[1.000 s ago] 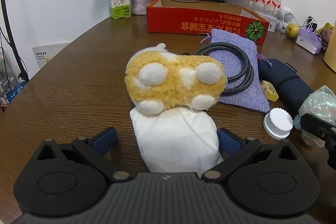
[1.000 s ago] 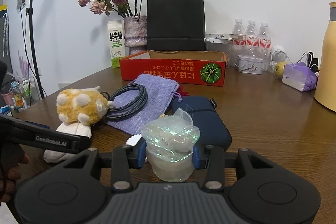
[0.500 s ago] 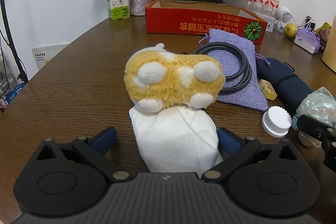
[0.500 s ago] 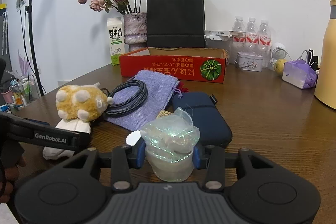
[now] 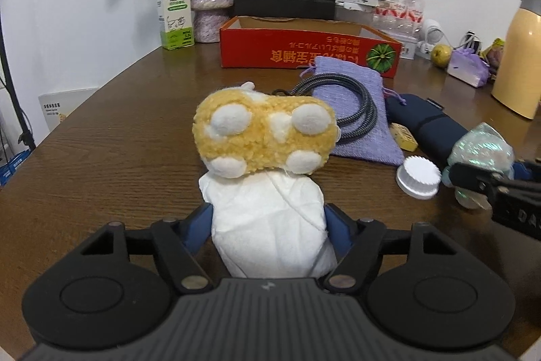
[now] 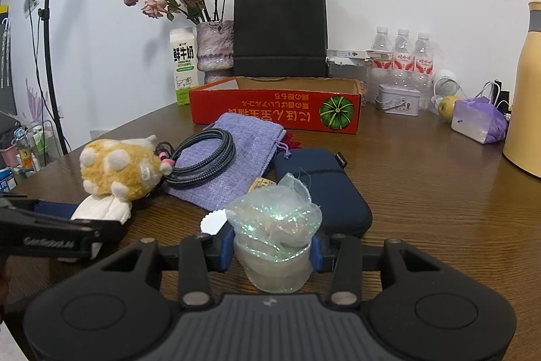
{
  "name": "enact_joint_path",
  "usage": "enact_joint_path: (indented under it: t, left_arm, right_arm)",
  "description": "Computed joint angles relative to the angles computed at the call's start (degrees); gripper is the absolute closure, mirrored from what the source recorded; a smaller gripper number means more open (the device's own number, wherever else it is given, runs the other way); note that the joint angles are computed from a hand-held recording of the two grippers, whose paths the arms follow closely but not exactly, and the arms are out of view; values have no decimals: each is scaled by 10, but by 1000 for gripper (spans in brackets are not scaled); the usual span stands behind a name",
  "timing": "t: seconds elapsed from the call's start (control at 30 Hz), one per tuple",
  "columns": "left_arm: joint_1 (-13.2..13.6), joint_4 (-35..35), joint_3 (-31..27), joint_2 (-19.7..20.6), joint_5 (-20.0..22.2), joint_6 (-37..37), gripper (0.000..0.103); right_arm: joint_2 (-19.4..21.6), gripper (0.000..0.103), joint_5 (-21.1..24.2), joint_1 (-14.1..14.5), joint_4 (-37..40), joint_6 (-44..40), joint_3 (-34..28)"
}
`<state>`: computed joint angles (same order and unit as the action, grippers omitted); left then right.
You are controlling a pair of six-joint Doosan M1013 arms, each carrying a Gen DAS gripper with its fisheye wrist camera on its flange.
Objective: Organize objects
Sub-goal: 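Grasp the white tissue with the left tool while the right tool grips the clear cup, then carry the tissue and the cup with both tools over the red box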
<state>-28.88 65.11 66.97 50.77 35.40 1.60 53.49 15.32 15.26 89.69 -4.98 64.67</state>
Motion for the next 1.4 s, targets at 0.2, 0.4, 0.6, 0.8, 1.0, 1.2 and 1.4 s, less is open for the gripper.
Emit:
enact_joint_path:
  t: [0.2,0.4,0.6,0.8,1.0,1.2,1.4]
  left_arm:
    - [-1,51,34,-17,-36,-37,34]
    - [-3,94,58,-30,-47,-64,39]
    - [7,-15,47,-30,-44,5,12]
    - [4,-50,20,-16,-3,8,7]
    - [0,3,48,-30,-24,-31,36]
    - [-2,52,81,-48,-41,-74,38]
    - [-5,102,107,-63,-41,-125,38]
  right_arm:
    - [-1,62,-6,1,19,-21,2]
    - [-3,62,-15,3,50,-55,6]
    - [-7,62,-19,4,55,-62,13]
    - [-11,61,-21,5,65,-73,20]
    - [-14,61,-20,6,83,-91,27]
    - [-20,61,-14,4,120,-130,38]
    - [-26,61,-11,4,152,-165,46]
